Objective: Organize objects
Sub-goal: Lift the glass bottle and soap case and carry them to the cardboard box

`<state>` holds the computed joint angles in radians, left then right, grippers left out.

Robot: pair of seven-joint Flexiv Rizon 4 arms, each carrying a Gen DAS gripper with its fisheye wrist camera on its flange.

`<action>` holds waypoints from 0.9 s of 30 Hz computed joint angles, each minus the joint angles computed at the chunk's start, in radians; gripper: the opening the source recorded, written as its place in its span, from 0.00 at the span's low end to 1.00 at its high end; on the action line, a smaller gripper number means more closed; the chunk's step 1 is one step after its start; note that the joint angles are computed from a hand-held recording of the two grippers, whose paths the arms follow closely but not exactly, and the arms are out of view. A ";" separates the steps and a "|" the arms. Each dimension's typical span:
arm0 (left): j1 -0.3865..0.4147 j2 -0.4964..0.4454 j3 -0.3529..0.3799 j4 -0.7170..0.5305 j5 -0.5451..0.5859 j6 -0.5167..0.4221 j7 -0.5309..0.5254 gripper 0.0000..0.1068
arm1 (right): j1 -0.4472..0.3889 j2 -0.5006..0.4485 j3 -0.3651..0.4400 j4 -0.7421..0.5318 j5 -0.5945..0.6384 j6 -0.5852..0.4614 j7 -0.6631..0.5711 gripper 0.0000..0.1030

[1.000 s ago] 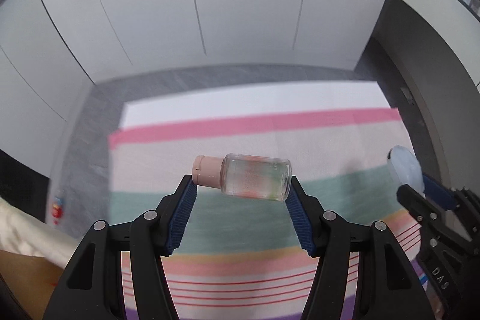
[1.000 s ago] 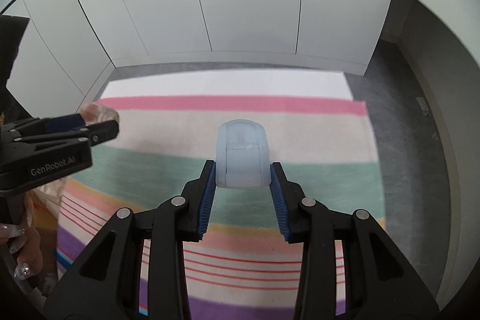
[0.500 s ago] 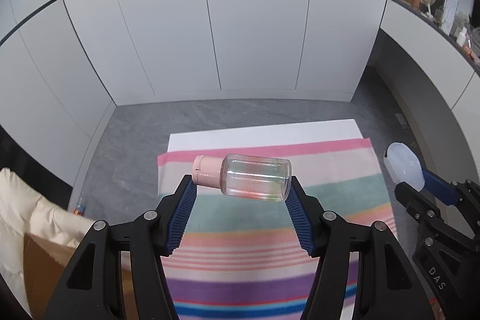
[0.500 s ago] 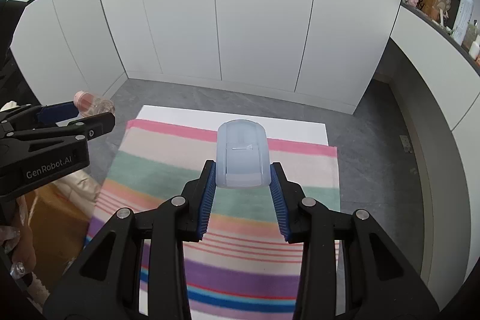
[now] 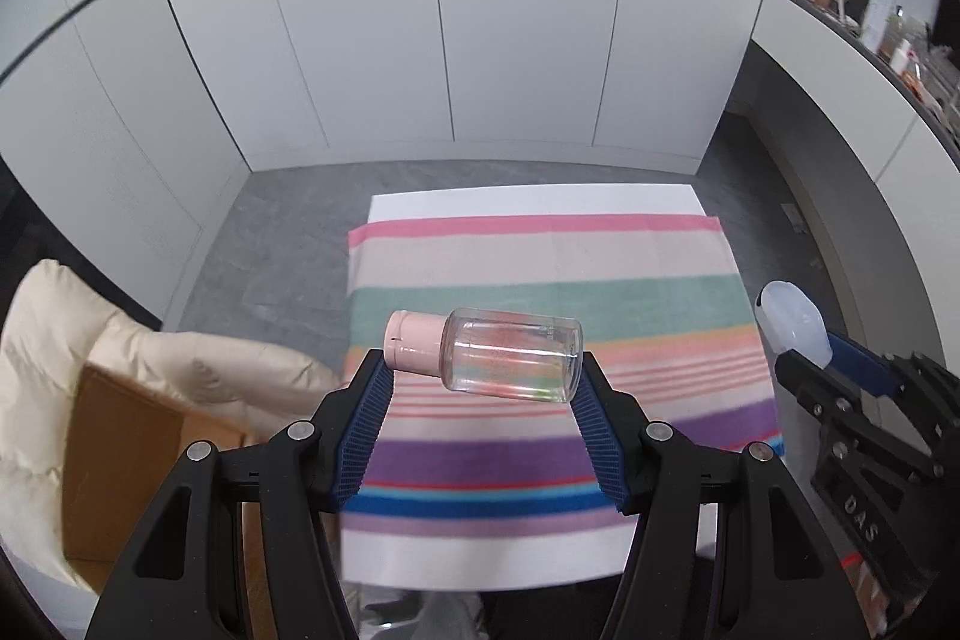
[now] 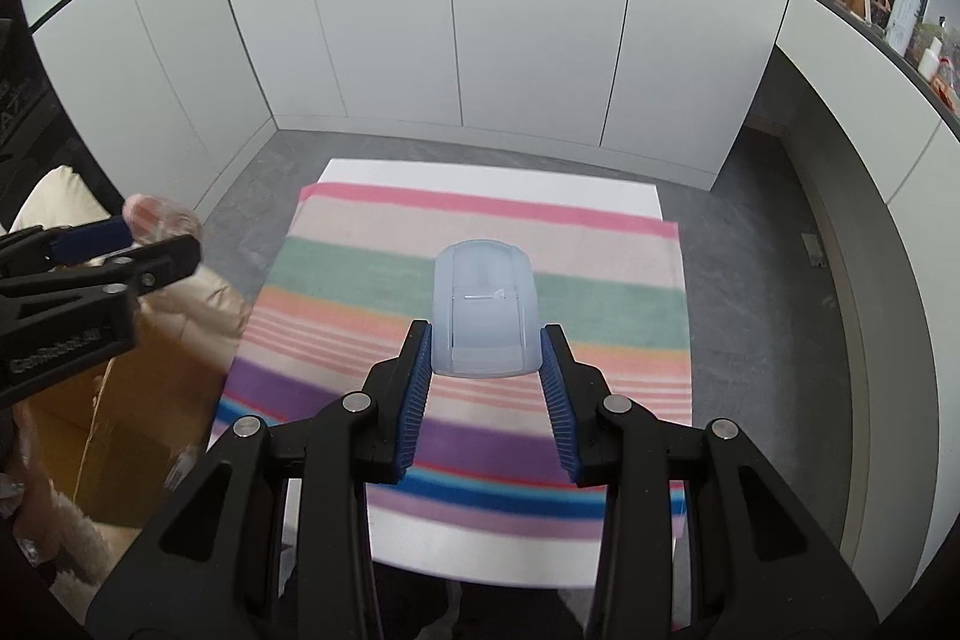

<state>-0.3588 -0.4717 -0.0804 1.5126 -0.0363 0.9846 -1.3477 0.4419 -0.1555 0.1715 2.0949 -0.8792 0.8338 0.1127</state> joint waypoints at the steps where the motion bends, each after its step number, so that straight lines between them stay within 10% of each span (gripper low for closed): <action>1: 0.005 0.025 0.000 0.034 0.000 0.015 0.010 0.58 | 0.007 0.006 0.007 0.003 0.004 -0.011 0.004 0.36; 12: 0.091 0.205 -0.047 0.322 -0.190 0.115 0.170 0.58 | 0.076 0.031 0.065 0.023 0.037 -0.065 0.044 0.36; 27: 0.180 0.198 0.067 0.372 -0.141 0.177 0.019 0.58 | 0.166 -0.170 0.013 -0.210 0.036 -0.044 -0.119 0.36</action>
